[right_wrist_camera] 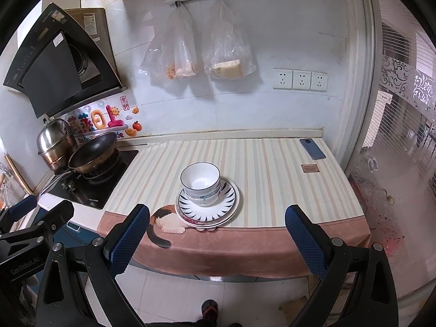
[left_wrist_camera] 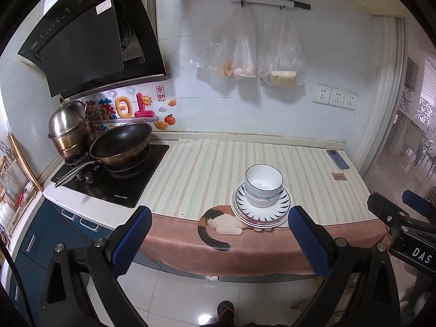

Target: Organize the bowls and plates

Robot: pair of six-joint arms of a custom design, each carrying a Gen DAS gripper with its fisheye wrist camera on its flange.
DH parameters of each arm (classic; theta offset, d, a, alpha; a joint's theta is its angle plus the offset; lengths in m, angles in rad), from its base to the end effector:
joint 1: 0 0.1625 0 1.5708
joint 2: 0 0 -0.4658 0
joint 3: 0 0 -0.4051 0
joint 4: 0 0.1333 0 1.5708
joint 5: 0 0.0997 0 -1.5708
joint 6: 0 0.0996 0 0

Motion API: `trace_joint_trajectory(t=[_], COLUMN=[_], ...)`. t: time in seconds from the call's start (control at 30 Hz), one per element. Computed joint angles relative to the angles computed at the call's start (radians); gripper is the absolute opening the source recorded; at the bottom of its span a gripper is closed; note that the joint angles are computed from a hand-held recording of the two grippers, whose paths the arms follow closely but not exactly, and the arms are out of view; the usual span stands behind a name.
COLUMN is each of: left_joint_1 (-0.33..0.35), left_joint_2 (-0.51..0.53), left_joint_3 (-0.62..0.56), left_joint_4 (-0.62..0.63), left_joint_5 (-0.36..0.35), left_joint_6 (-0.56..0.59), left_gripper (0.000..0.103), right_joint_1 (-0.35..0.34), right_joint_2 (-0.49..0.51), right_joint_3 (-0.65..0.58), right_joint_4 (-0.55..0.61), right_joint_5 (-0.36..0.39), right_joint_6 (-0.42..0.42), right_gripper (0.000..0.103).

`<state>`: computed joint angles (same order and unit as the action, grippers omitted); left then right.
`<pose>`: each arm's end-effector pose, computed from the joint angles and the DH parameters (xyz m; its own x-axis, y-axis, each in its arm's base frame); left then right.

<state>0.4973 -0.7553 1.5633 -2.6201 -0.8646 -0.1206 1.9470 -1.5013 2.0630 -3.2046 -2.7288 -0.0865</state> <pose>-0.5506 -0.5241 0.1392 -0.5983 0.5347 -0.5968 0.7871 0.5314 -0.3130 0.2074 -0.4105 0.4799 -0.6510 0.5601 0.5123 -0.2328 0.4951 -0.8371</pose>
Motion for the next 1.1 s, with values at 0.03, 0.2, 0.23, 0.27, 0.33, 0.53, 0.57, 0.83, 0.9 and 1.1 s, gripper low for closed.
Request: trace_joint_trajectory(t=[0.03, 0.2, 0.23, 0.27, 0.33, 0.53, 0.57, 0.83, 0.9, 1.1], left_joint_1=[0.000, -0.001, -0.001, -0.001, -0.001, -0.001, 0.000, 0.001, 0.001, 0.000], left_joint_2=[0.000, 0.000, 0.000, 0.000, 0.000, -0.002, -0.003, -0.004, -0.005, -0.006], left_joint_3=[0.000, 0.000, 0.000, 0.000, 0.000, 0.001, 0.000, 0.001, 0.002, 0.006], left_joint_4=[0.000, -0.008, -0.008, -0.008, -0.006, -0.007, -0.007, -0.005, -0.004, -0.009], left_joint_5=[0.000, 0.000, -0.001, 0.000, 0.001, -0.002, -0.003, -0.014, -0.020, -0.026], left_joint_6=[0.001, 0.005, 0.006, 0.007, 0.006, 0.004, 0.005, 0.012, 0.014, 0.012], left_gripper=[0.103, 0.103, 0.103, 0.103, 0.103, 0.103, 0.103, 0.103, 0.103, 0.103], right_joint_1=[-0.001, 0.001, 0.002, 0.001, 0.002, 0.011, 0.013, 0.024, 0.033, 0.038], right_joint_2=[0.000, 0.001, 0.001, 0.003, 0.003, 0.001, 0.002, 0.012, 0.018, 0.013], right_joint_3=[0.000, 0.004, 0.005, 0.005, 0.007, 0.012, 0.013, 0.014, 0.017, 0.025], right_joint_4=[-0.005, -0.017, -0.020, -0.028, -0.031, -0.013, -0.011, -0.021, -0.027, -0.004], right_joint_5=[-0.001, -0.003, -0.005, -0.005, -0.005, -0.014, -0.016, -0.038, -0.049, -0.054], right_joint_6=[-0.003, -0.008, -0.010, -0.016, -0.014, 0.012, 0.017, 0.023, 0.029, 0.057], right_gripper=[0.102, 0.102, 0.102, 0.102, 0.102, 0.102, 0.102, 0.102, 0.102, 0.102])
